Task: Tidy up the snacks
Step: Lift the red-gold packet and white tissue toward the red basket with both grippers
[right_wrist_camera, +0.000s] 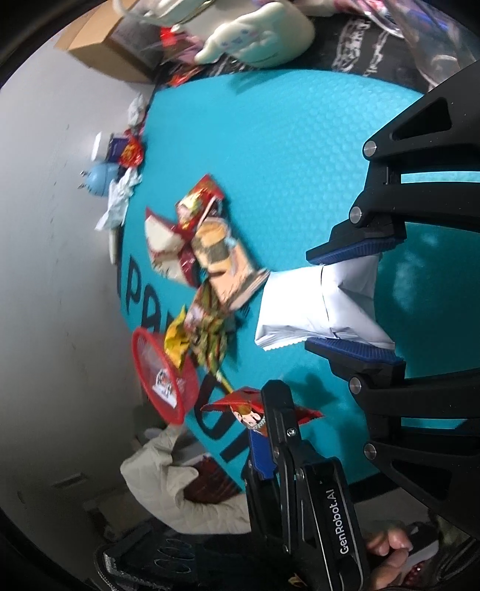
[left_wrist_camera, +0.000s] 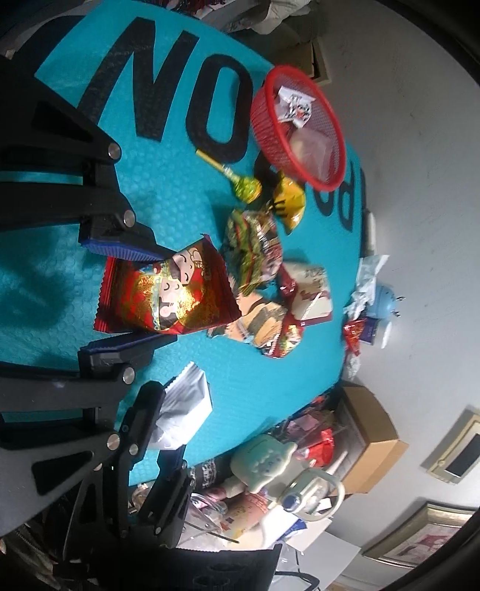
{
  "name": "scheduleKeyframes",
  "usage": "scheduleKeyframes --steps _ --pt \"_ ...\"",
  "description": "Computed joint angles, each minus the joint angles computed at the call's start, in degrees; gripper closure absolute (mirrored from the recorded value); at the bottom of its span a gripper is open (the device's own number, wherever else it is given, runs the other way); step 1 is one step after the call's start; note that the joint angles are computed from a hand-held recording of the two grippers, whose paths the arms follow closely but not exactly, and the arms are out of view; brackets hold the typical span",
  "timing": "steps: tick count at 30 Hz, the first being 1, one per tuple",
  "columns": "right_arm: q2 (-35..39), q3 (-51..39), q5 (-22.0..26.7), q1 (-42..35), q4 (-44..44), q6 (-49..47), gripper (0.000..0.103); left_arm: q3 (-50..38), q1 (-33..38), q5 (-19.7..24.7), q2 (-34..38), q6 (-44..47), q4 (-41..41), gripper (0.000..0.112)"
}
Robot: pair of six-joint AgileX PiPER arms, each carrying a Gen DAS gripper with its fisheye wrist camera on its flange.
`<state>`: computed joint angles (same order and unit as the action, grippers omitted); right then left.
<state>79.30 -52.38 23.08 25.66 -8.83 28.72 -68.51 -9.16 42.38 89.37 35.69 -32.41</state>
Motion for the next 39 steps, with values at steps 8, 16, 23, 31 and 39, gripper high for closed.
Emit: scheduleKeyframes --steps 8,16,23,31,39 --pt "1.54 -7.52 2.26 0.83 7.22 -9.31 0.063 -1.86 4.44 1.43 -2.71 3.47 -3.96 0.078" --pt "4.43 -16.06 4.79 1.31 9.35 -13.49 0.063 -7.55 8.07 3.09 -2.37 6.09 -6.82 0.078" --pt "7.87 -24.75 7.05 1.34 9.55 -15.57 0.063 -13.19 11.36 4.77 -0.75 9.09 -10.46 0.078" --pt "15.23 -38.09 10.32 0.76 10.4 -18.31 0.064 -22.46 14.71 6.18 4.4 10.25 -11.95 0.078" --pt "27.33 -57.03 15.95 -0.69 13.93 -22.87 0.064 -35.38 16.57 7.02 13.34 7.37 -10.55 0.078"
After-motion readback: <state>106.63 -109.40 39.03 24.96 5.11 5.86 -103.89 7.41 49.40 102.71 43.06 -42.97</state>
